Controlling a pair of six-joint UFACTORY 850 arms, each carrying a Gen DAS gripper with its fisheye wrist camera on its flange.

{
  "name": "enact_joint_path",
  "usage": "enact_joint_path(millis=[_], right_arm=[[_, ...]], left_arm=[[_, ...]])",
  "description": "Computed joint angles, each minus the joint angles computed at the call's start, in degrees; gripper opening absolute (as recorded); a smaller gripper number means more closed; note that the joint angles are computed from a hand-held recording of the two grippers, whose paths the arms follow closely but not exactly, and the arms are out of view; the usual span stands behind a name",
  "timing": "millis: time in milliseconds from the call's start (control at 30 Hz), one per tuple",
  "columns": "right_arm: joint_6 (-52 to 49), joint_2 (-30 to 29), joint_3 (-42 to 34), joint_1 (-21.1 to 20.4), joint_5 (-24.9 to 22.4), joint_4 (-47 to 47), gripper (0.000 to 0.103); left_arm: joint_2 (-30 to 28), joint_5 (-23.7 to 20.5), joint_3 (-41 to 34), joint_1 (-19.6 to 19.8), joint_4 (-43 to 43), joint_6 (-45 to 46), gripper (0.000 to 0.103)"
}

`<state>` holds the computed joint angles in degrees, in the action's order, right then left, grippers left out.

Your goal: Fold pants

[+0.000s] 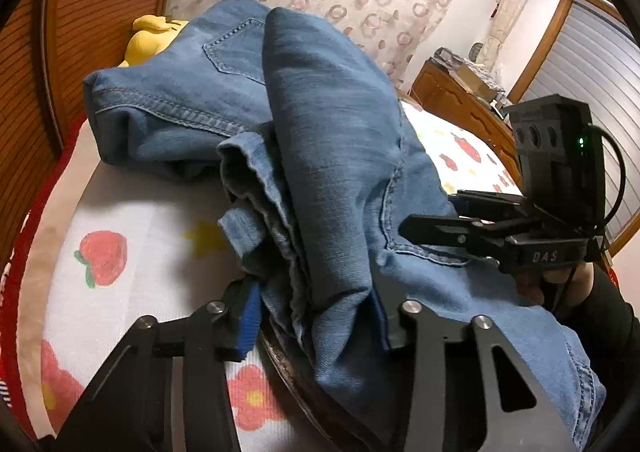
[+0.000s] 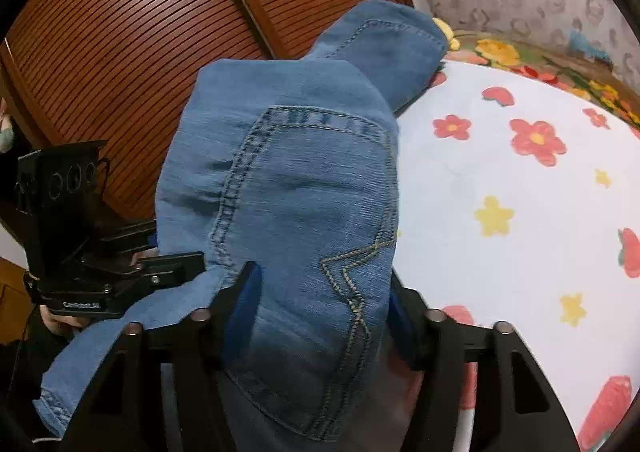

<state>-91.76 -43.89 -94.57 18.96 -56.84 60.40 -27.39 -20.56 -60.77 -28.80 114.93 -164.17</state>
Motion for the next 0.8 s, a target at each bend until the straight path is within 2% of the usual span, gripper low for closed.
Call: enact_joint_path(millis=[33, 100, 167, 300, 467, 800], right_arm=[[-0.32, -0.11, -0.16, -0.05, -0.31, 0.31, 0.045], [-1.33, 0.80, 0.65, -0.28, -0.74, 0.86, 0.026], [-2.85, 1.87, 1.33, -0.38, -1.61, 1.88, 0.021], [-6.85, 5.60, 3.53, -0.32, -3.12, 4.82, 0.019], [-9.00, 8.37, 2.78, 1.11, -5.02, 7.51, 0.019], [-4.91, 6.01, -8.65, 5.35, -10.18, 10.60, 0.019]], left_arm=[[0.26, -0.49, 0.05, -0.27, -0.81, 0.73, 0.037], [1.04, -1.32, 0.14, -0.92, -1.97, 2.06, 0.031], [2.45, -2.66, 0.58, -1.52, -2.27, 2.64, 0.029], [7.11, -5.68, 2.87, -2.16, 0.31, 1.67, 0.028], [13.02, -9.44, 5.11, -1.99, -1.91, 6.89, 0.028], [21.70, -15.17, 5.24, 0.45, -10.29, 24.25, 0.028]])
